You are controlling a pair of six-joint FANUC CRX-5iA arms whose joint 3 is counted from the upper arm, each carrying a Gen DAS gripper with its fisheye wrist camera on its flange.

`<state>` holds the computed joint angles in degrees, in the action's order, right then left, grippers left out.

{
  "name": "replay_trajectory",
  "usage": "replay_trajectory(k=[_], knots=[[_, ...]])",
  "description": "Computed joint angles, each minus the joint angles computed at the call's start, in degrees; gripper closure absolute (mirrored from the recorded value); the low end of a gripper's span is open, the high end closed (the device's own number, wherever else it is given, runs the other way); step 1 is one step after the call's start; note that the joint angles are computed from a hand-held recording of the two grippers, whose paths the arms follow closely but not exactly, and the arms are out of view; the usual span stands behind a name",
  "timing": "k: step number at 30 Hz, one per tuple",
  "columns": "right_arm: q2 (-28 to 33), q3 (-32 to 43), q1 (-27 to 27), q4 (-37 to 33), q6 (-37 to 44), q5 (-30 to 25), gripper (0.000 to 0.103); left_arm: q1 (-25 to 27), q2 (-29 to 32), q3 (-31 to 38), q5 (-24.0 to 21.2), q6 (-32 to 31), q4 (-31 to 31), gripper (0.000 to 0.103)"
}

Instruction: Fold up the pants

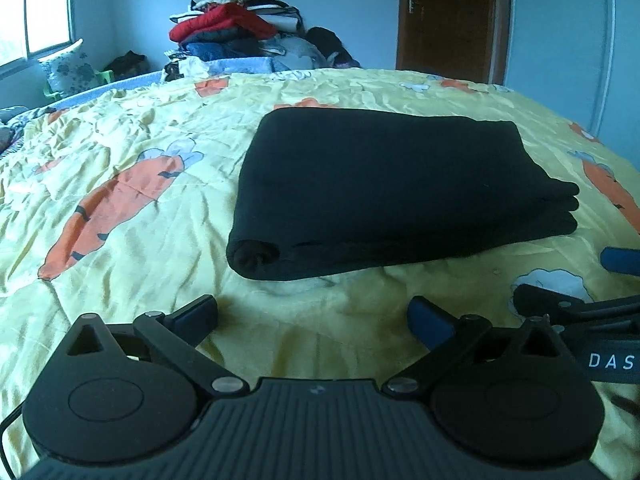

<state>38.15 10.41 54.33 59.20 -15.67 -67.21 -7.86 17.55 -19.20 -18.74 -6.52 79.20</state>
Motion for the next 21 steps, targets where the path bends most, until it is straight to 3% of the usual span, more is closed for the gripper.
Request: replay_trajectory(k=[5, 21], knots=[[-1.2, -1.8, -0.5, -0.5, -2.7, 2.6, 0.0, 0.1, 0.2, 0.1, -0.2, 0.5, 0.3, 0.0], [-1.4, -2.4, -0.6, 0.0, -3.4, 3.2, 0.0, 0.4, 0.5, 0.5, -1.0, 1.6, -0.5, 0.0]])
